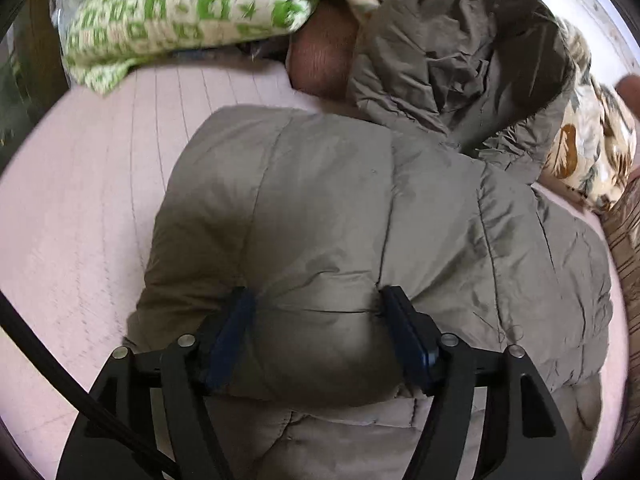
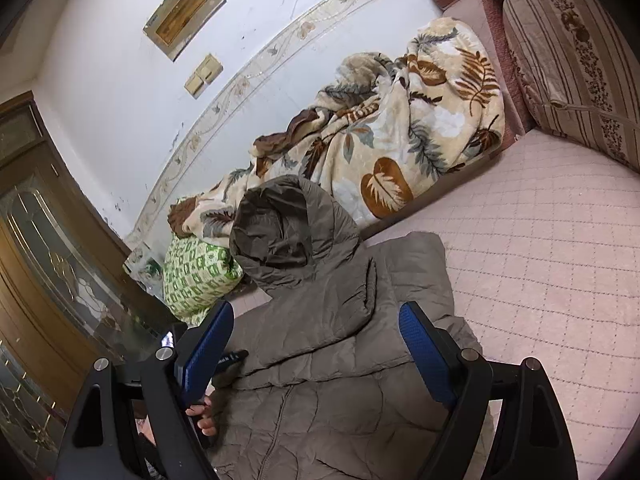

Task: Fold large clothes
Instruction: 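Lower both grippers onto the jacket hem and grasp it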

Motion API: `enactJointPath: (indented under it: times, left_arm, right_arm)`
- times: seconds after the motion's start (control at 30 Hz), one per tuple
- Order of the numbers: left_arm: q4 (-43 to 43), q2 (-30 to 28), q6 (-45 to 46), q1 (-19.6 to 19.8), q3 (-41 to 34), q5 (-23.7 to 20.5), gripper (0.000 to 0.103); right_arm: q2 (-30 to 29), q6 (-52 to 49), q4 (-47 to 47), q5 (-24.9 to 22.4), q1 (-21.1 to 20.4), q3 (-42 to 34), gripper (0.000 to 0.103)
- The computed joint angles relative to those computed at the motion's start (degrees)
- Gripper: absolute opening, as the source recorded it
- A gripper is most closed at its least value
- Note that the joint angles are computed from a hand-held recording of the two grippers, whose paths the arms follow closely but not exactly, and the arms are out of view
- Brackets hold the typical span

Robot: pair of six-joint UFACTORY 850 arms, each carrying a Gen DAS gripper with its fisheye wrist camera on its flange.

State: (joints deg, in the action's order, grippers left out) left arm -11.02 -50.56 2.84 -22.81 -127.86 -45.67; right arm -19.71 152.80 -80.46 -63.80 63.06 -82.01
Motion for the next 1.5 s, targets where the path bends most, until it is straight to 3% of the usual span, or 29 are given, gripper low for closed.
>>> enactJointPath:
  times: [0.07,0.13,0.4,0.53,0.67,0.83,1.07,1.23,1.5]
  left_arm:
    - [-0.47,-0.80,-0.44,0.37,-1.95,-1.94,0.070]
    - [1.43,0.42,-1.19,-0.01,-1.14,-0.99,0.070]
    - [-4.54,21.98,10.55,1.40,28.12,15.46,0.070]
    - [-4.43,24.46,10.11,2.50,33.40,21.55,0.070]
    - [-8.75,21.21,11.58,3.30,30.16,20.27,0.070]
    - [3.90,18.73,4.11,1.54,28.23,21.21,0.070]
    - [4.12,19.38,6.11,1.34,29.26,23.65,0.070]
    - [5.54,17.55,4.63,1.52,27.07,21.36,0.070]
    - [11.00,15.61,-0.63,0.77,25.72,18.88,0.070]
  right_arm:
    - [-0.31,-0.14,0.33,1.03,-0.46,-0.23,0.088]
    - [-0.55,-0.02,0.60,2.01,-0.87,-0.40,0.088]
    - [-3.30,-4.97,3.16,3.24,-1.74,-4.37,0.088]
    - [-6.36,-11.20,7.44,4.55,-2.71,-8.36,0.088]
    - [-10.28,-19.07,12.76,4.24,-3.77,-13.54,0.088]
    - [-15.32,-29.00,19.65,3.47,-5.76,-20.21,0.088]
    - [-22.05,-38.99,23.94,0.91,-9.15,-30.89,0.088]
    - [-28.22,-50.11,25.90,-3.73,-11.17,-40.53,0.088]
    - [-26.41,-48.52,36.27,4.42,-14.84,-32.11,0.089]
